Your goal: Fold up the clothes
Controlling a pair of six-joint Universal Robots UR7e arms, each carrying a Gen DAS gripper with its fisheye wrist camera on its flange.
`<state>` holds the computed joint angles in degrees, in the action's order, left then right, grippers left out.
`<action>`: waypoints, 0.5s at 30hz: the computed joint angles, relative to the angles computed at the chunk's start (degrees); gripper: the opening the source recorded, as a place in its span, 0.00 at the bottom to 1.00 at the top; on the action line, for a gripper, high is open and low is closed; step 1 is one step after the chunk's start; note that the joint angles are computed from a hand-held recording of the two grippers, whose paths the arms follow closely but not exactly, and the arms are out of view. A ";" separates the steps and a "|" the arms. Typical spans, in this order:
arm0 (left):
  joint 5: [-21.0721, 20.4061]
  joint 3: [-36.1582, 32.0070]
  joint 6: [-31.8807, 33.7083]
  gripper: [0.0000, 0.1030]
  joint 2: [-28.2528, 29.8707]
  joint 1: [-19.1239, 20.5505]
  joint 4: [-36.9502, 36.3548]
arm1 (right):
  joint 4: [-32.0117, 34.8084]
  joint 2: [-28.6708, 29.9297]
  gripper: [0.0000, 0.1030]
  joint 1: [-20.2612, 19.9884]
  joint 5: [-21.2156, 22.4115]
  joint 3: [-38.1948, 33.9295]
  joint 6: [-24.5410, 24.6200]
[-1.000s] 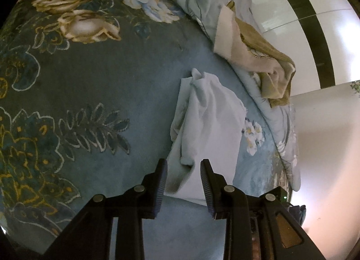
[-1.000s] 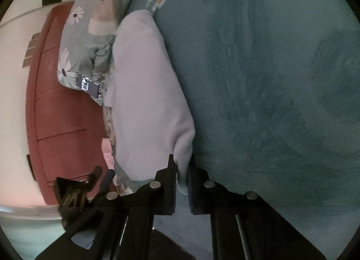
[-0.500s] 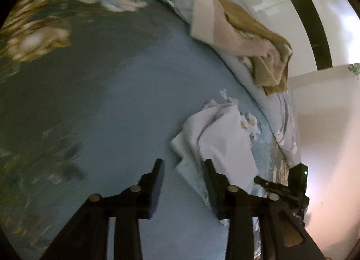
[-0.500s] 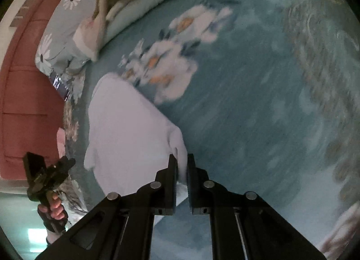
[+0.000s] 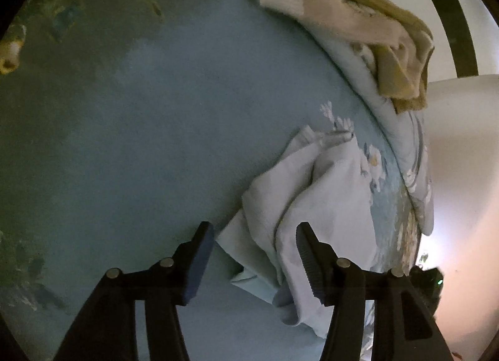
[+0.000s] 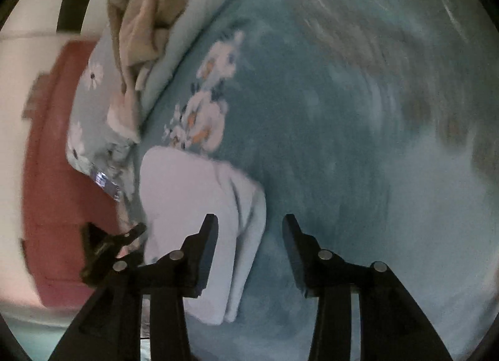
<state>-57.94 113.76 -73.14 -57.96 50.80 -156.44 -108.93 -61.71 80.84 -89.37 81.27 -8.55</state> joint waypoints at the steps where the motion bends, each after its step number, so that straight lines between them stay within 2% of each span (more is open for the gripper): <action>1: -0.38 -0.41 0.56 0.58 0.38 0.17 0.38 | -1.05 -0.68 0.43 -0.45 1.45 1.97 0.70; 4: -0.48 -1.13 1.65 0.61 1.05 0.24 0.94 | -6.41 -2.40 0.43 -1.34 4.41 7.62 2.96; 6: -2.06 -0.20 1.90 0.61 1.52 0.64 -3.94 | -11.69 -3.26 0.43 -1.64 6.07 10.81 5.28; 8: -2.88 0.20 1.47 0.59 2.05 0.77 -7.05 | -13.91 -3.57 0.43 -1.31 5.96 12.17 5.79; 13: -1.89 0.68 0.01 0.57 3.94 0.28 -12.04 | -16.70 -3.94 0.17 -0.74 5.92 14.38 6.53; 14: -1.73 0.50 -0.36 0.49 4.12 0.23 -11.79 | -16.84 -3.95 0.15 -0.66 6.03 14.49 6.61; 15: -1.43 0.21 -1.01 0.37 4.15 0.13 -10.54 | -17.06 -3.80 0.13 -0.48 6.13 14.51 6.95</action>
<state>-59.37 113.97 -74.14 -53.80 50.93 -166.99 -125.98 -65.51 80.36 -83.24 95.78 -1.60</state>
